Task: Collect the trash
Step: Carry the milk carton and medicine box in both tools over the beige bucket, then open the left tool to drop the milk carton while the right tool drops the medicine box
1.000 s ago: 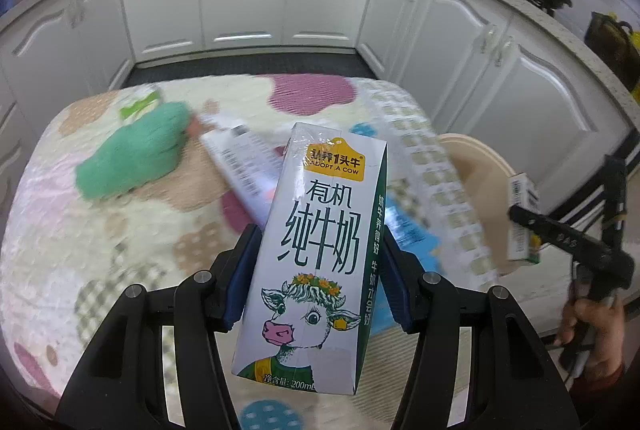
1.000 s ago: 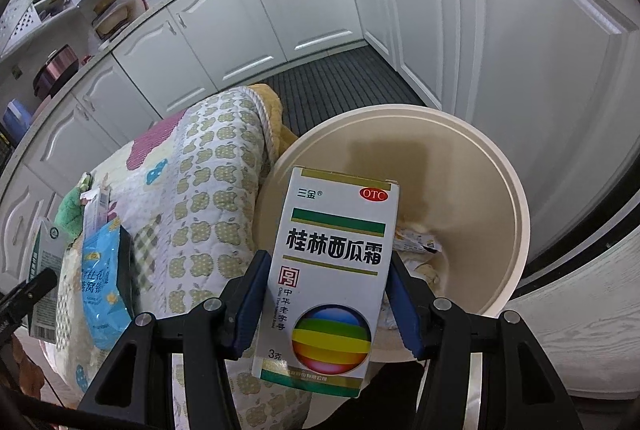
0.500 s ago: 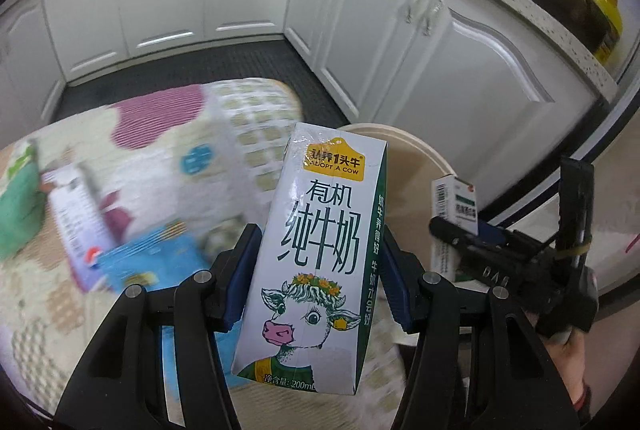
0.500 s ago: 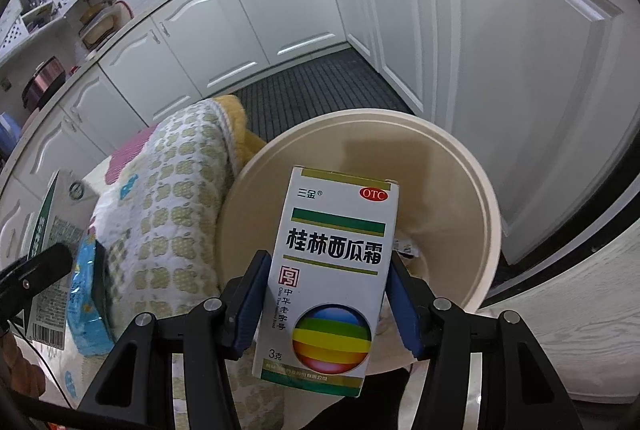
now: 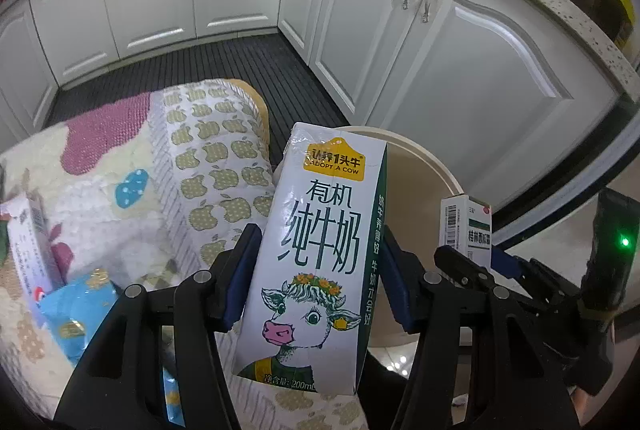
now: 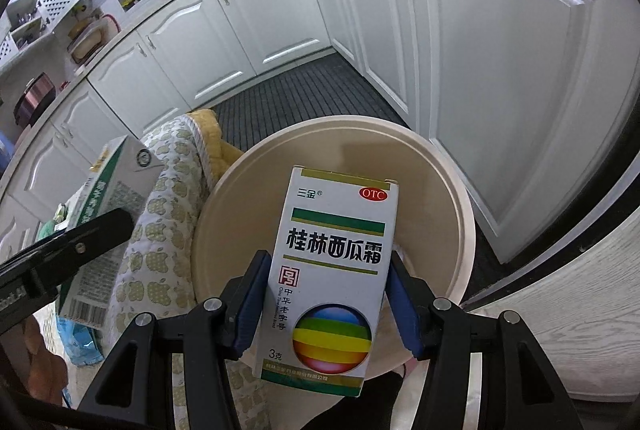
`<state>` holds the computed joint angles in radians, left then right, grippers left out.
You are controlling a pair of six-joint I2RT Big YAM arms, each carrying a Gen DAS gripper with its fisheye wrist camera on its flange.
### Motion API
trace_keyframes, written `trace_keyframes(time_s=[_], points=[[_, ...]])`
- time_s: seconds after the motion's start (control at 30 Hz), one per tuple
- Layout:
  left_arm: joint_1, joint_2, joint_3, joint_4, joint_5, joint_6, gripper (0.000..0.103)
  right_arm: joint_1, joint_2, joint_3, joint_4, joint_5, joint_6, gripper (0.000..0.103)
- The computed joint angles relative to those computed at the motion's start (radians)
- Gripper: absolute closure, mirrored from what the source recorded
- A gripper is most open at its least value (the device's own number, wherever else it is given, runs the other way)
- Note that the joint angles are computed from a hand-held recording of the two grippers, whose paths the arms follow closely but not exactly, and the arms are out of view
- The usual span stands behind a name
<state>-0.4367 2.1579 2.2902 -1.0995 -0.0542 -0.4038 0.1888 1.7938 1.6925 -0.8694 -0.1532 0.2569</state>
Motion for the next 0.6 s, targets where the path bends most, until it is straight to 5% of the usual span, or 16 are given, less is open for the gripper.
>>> trace_keyframes(time_s=[0.27, 0.4, 0.6], points=[[0.003, 0.004, -0.002, 0.008, 0.017, -0.005, 0.039, 0.001, 0.033, 0.026, -0.007, 0.007, 0.028, 0.048], [0.003, -0.008, -0.014, 0.006, 0.018, -0.005, 0.039, 0.007, 0.045, 0.033, -0.027, 0.029, 0.039, 0.036], [-0.001, -0.075, -0.103, 0.046, -0.001, 0.001, 0.039, 0.009, 0.031, 0.018, -0.034, 0.028, 0.046, 0.035]])
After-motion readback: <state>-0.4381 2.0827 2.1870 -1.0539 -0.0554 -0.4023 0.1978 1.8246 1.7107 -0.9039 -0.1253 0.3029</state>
